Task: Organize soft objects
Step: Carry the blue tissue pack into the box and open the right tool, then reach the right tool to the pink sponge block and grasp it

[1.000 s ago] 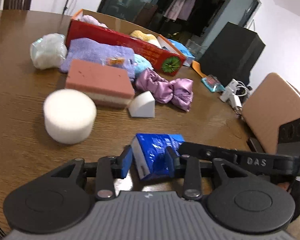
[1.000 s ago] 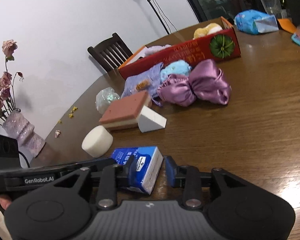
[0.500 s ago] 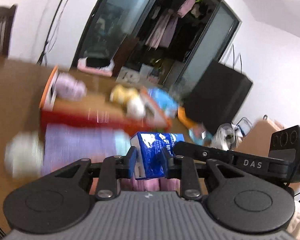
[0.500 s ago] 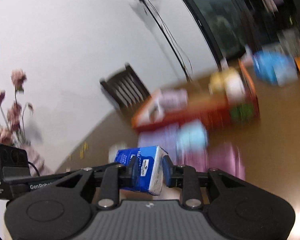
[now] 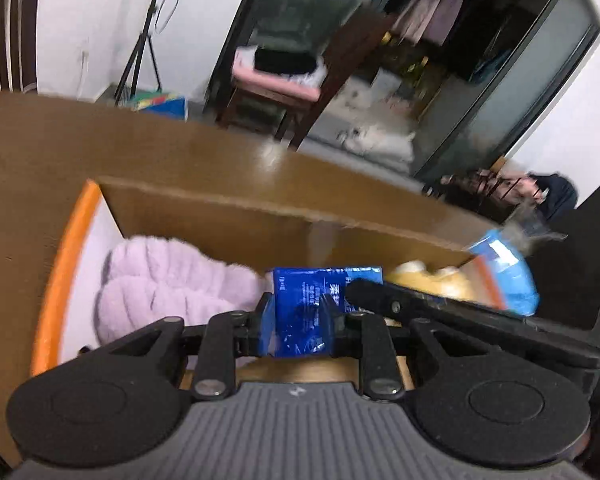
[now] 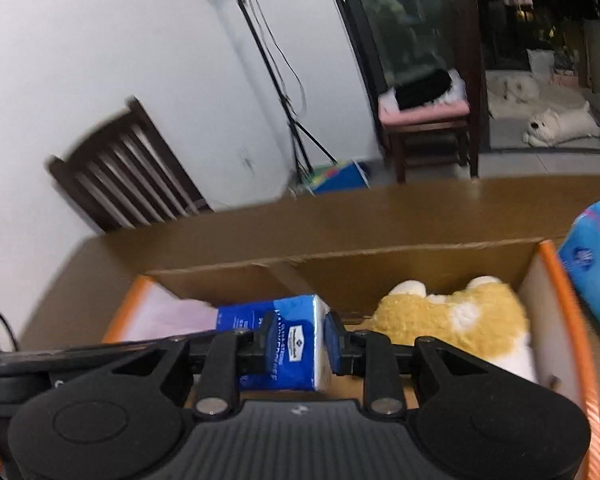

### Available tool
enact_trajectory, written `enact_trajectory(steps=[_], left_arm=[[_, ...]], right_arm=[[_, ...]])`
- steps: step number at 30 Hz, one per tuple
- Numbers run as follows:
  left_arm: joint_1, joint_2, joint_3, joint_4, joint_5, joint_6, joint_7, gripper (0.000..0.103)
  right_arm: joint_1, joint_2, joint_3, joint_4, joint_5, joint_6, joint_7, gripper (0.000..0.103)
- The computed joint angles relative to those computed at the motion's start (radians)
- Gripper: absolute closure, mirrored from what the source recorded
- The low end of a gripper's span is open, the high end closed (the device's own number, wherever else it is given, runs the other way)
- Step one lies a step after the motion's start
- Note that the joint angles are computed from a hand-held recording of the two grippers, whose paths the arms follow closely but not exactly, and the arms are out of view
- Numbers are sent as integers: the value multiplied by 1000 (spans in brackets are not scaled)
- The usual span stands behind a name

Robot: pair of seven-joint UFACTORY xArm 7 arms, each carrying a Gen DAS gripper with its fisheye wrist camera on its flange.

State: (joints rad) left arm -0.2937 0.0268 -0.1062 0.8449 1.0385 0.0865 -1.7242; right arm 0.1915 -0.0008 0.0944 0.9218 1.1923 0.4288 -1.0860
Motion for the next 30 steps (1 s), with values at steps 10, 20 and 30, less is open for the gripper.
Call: enact_trajectory(steps=[10,20,30], left_arm=[[27,-116,-39,-33,280,0,-216,59],[-147,-691,-263,-314,-60,342,25,35],[-271,-906,-807,-354,-432,785,-101,20]], right_arm=[[-37,17,28,12,-9,15,8,67],[-42,-473,-184,-262,-38,261,-125,50],[-219,-1125,-427,-661,-399,496,-127,37]])
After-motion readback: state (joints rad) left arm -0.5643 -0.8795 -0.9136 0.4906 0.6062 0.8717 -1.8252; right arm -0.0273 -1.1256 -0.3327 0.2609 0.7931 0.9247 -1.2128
